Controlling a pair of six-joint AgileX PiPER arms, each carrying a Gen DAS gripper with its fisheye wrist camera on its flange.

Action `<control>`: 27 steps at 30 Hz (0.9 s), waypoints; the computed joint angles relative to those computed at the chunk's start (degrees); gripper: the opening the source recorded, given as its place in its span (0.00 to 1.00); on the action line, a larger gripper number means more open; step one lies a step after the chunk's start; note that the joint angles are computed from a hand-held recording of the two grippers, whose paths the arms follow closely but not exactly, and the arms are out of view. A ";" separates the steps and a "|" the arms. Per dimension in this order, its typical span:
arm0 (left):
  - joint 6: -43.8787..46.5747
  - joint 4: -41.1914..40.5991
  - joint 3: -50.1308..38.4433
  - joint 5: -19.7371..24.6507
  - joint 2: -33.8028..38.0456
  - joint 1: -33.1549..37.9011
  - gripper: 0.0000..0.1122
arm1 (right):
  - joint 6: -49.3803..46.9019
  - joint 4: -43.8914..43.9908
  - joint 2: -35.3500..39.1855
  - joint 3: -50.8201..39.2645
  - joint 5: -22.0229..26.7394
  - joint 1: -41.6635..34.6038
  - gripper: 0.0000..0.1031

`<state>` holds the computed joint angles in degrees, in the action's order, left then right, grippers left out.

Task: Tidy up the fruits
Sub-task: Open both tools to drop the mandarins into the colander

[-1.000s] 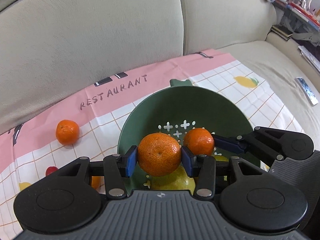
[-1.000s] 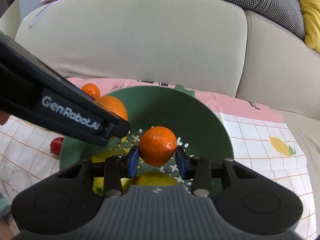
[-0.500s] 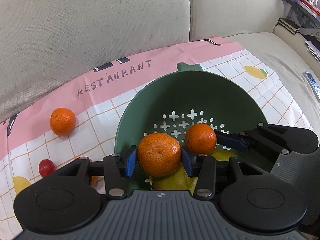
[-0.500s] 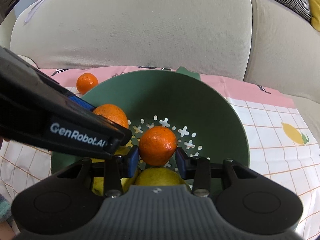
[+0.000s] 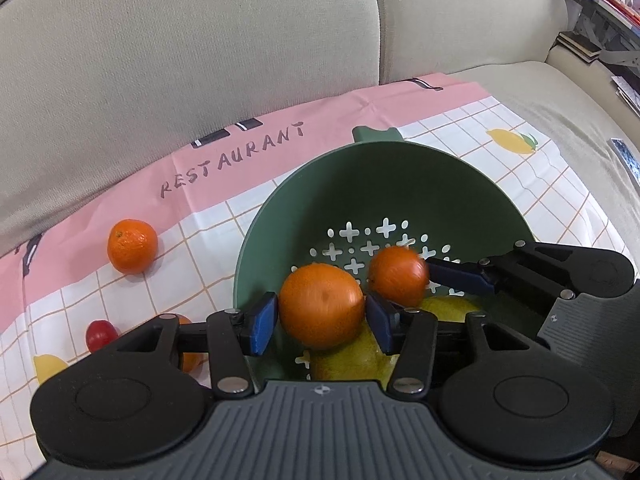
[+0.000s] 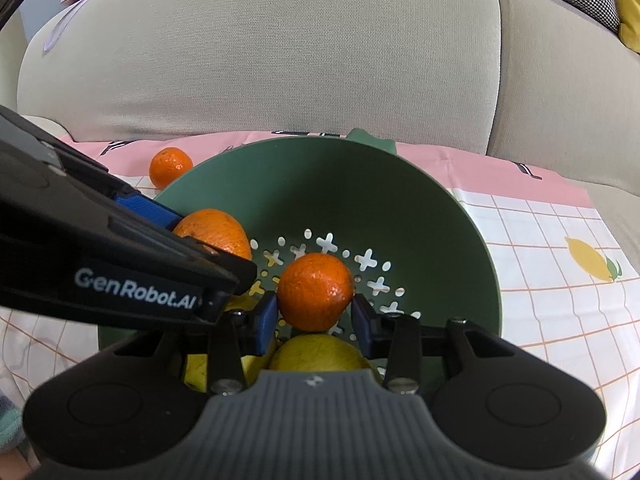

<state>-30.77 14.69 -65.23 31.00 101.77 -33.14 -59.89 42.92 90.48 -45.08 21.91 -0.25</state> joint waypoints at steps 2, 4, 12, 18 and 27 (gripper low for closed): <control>0.12 0.17 0.23 -0.21 -0.42 -0.01 0.58 | -1.78 1.81 -0.19 0.30 -0.14 -0.14 0.36; -0.08 0.26 0.21 0.00 -0.83 -0.03 0.58 | -1.66 1.75 -0.27 0.43 -0.36 0.11 0.37; -5.34 4.92 1.96 0.32 -4.94 -1.70 0.58 | -6.49 6.78 -3.37 2.76 -1.24 -0.71 0.48; -14.42 14.79 4.72 2.97 -10.26 -4.80 0.58 | -20.49 19.27 -9.39 7.92 -4.49 0.45 0.64; -18.62 21.42 9.61 7.88 -19.73 -7.40 0.58 | -18.66 19.21 -17.66 10.69 -0.76 0.15 0.68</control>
<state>-49.39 36.11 -55.62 38.88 82.04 -40.53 -78.55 62.13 72.82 -34.39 21.15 -0.10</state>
